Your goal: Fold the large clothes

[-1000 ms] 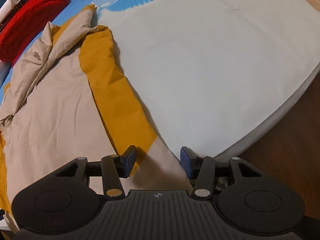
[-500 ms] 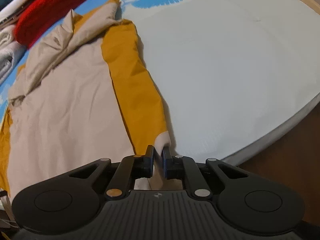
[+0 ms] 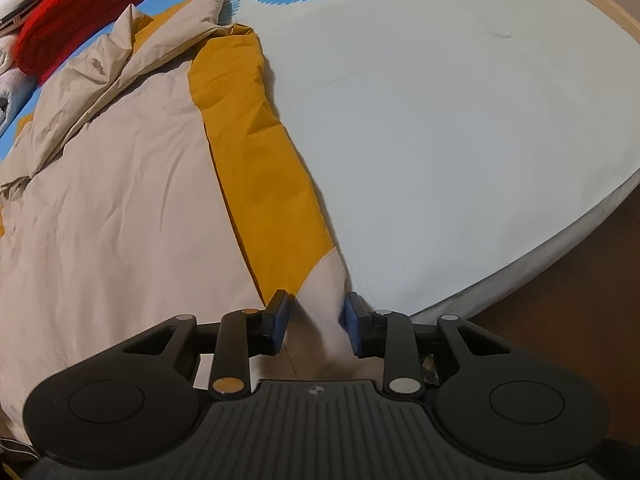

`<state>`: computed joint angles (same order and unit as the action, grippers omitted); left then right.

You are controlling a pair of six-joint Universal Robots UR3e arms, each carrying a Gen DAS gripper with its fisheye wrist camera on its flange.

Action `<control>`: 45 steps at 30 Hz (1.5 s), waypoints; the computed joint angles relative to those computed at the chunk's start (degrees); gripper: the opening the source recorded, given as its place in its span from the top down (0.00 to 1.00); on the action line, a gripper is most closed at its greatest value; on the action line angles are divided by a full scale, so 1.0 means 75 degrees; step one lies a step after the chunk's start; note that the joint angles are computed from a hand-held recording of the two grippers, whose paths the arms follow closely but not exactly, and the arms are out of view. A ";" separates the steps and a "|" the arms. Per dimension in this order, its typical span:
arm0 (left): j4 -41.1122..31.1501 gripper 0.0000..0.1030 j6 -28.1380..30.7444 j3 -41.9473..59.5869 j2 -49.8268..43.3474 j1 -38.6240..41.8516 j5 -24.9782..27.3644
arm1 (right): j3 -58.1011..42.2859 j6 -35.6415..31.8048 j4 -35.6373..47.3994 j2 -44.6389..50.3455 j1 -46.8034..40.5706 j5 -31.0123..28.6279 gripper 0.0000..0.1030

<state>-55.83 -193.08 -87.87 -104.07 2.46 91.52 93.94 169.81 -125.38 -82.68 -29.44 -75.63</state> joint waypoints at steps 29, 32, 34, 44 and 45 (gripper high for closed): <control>0.1461 0.98 0.0176 -0.0911 0.1193 0.0332 -0.1074 | 0.0459 -0.0229 -0.0430 -0.1161 -0.0898 0.2455 0.97; 0.1970 0.99 0.0085 -0.1231 0.1750 0.0450 -0.1327 | 0.0398 -0.0077 -0.0273 -0.1525 -0.1328 0.3431 0.98; 0.2168 0.99 -0.0083 -0.1409 0.2235 0.0633 -0.1664 | 0.0239 -0.0056 0.0022 -0.1743 -0.1653 0.4041 0.98; 0.0916 0.99 0.0024 -0.1678 0.4660 0.1628 -0.3194 | -0.1352 -0.1702 0.3482 -0.2630 -0.3362 0.6369 0.98; 0.0582 0.99 -0.0013 -0.1714 0.4984 0.1848 -0.3429 | -0.1548 -0.2142 0.4175 -0.2792 -0.3627 0.6613 0.98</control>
